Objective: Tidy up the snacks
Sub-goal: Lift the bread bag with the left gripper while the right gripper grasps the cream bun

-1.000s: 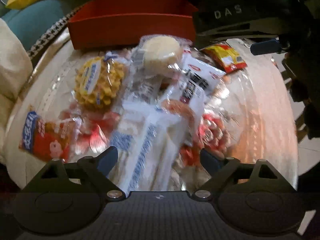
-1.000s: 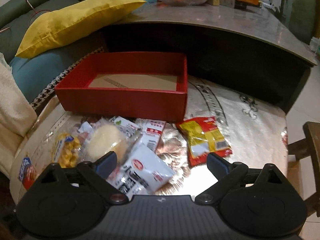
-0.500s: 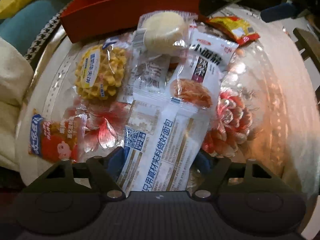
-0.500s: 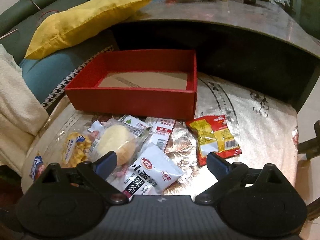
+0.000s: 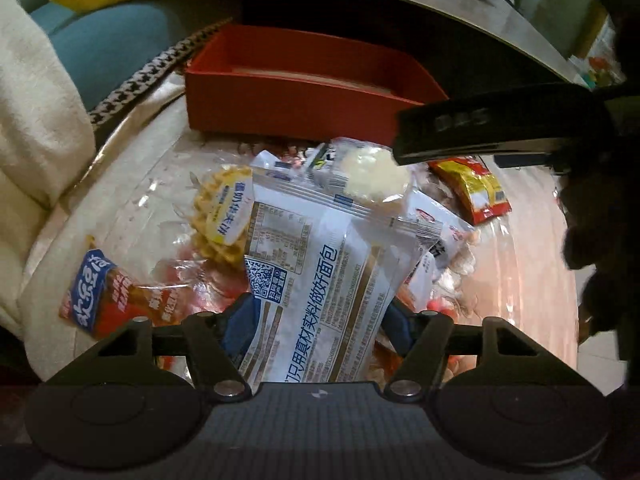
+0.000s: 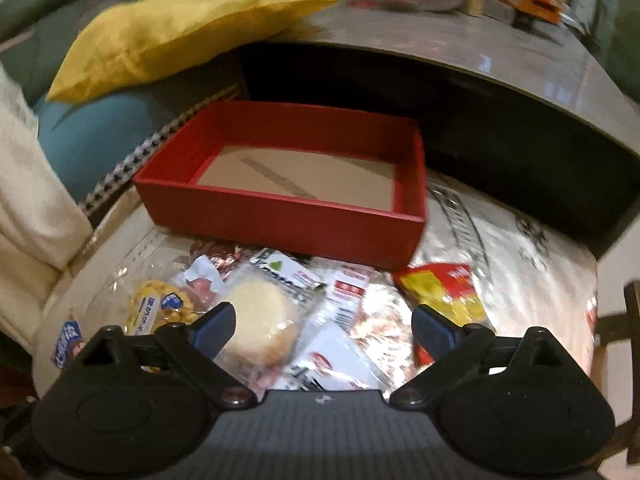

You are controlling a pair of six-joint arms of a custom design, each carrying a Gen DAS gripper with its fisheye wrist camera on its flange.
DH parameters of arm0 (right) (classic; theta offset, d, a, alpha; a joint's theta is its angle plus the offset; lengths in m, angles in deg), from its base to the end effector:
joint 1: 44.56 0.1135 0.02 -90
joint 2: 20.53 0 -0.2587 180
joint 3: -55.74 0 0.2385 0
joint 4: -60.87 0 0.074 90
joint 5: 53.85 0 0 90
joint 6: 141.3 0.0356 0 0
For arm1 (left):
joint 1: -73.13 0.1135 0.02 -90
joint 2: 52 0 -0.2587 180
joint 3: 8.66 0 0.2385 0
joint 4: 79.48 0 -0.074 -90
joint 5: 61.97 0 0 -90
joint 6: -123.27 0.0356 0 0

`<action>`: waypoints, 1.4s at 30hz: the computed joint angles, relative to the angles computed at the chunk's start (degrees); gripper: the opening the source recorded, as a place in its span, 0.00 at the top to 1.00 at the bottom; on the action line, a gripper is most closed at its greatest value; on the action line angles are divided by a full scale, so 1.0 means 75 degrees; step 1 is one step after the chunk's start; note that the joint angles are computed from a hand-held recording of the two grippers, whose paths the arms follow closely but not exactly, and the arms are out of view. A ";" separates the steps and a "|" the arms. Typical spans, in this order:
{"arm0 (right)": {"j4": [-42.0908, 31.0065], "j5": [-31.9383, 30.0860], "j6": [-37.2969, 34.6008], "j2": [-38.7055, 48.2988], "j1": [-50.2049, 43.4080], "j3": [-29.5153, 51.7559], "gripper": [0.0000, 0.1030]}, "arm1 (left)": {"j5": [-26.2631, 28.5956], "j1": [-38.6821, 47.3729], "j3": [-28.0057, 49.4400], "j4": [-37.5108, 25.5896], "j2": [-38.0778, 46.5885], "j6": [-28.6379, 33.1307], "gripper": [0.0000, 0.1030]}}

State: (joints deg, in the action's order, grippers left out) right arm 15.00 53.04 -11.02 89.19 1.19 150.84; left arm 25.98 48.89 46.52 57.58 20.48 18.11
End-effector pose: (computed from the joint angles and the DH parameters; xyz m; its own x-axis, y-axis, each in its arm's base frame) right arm 0.2805 0.2731 0.2028 -0.8418 0.0224 -0.5393 -0.0541 0.9906 0.1256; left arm 0.2050 -0.0909 0.1942 -0.8671 0.1038 -0.4872 0.1734 0.9798 -0.0998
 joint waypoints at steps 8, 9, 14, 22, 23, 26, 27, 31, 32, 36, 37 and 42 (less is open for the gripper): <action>-0.0282 -0.0582 0.0074 0.1202 -0.0041 0.1021 0.11 | -0.0093 0.0193 -0.0101 0.0046 0.0002 0.0060 0.29; -0.0360 -0.0503 0.0040 0.1308 -0.0002 0.1146 0.12 | -0.0210 0.0154 -0.0143 0.0039 -0.0034 0.0052 0.29; 0.0360 -0.0952 -0.0006 0.1193 -0.0067 0.0723 0.48 | -0.0103 0.0428 -0.0192 -0.0051 0.0014 0.0066 0.29; 0.0500 -0.1516 0.0270 0.0879 -0.0285 0.0443 0.53 | -0.0119 0.0594 -0.0256 -0.0102 -0.0089 -0.0069 0.29; 0.0293 -0.1428 0.0257 0.1027 -0.0250 0.0698 0.45 | -0.0068 0.0640 -0.0219 -0.0110 -0.0064 -0.0059 0.28; -0.0261 -0.1335 0.0339 0.1498 -0.0178 0.1472 0.23 | 0.0056 0.0718 -0.0210 -0.0140 -0.0132 -0.0052 0.28; -0.0386 -0.1293 0.0342 0.1641 -0.0138 0.1702 0.23 | 0.0084 0.0753 -0.0243 -0.0117 -0.0170 -0.0021 0.28; -0.1358 -0.0676 0.0120 0.2477 0.0112 0.2897 0.34 | 0.0128 0.0903 -0.0272 -0.0133 -0.0251 0.0043 0.28; -0.1282 -0.0885 0.0183 0.2487 0.0095 0.2819 0.44 | 0.0196 0.0946 -0.0262 -0.0139 -0.0264 0.0039 0.28; -0.0961 -0.0854 0.0083 0.1970 0.0172 0.2095 0.49 | 0.0040 0.0788 -0.0257 -0.0099 -0.0324 -0.0042 0.28; -0.0929 -0.0811 0.0029 0.1764 0.0195 0.1868 0.49 | -0.0070 0.0702 -0.0277 -0.0081 -0.0367 -0.0069 0.28; -0.0194 -0.0712 0.0179 0.0104 0.0115 0.0027 0.49 | -0.0693 0.0140 -0.0166 -0.0207 -0.0554 -0.0483 0.30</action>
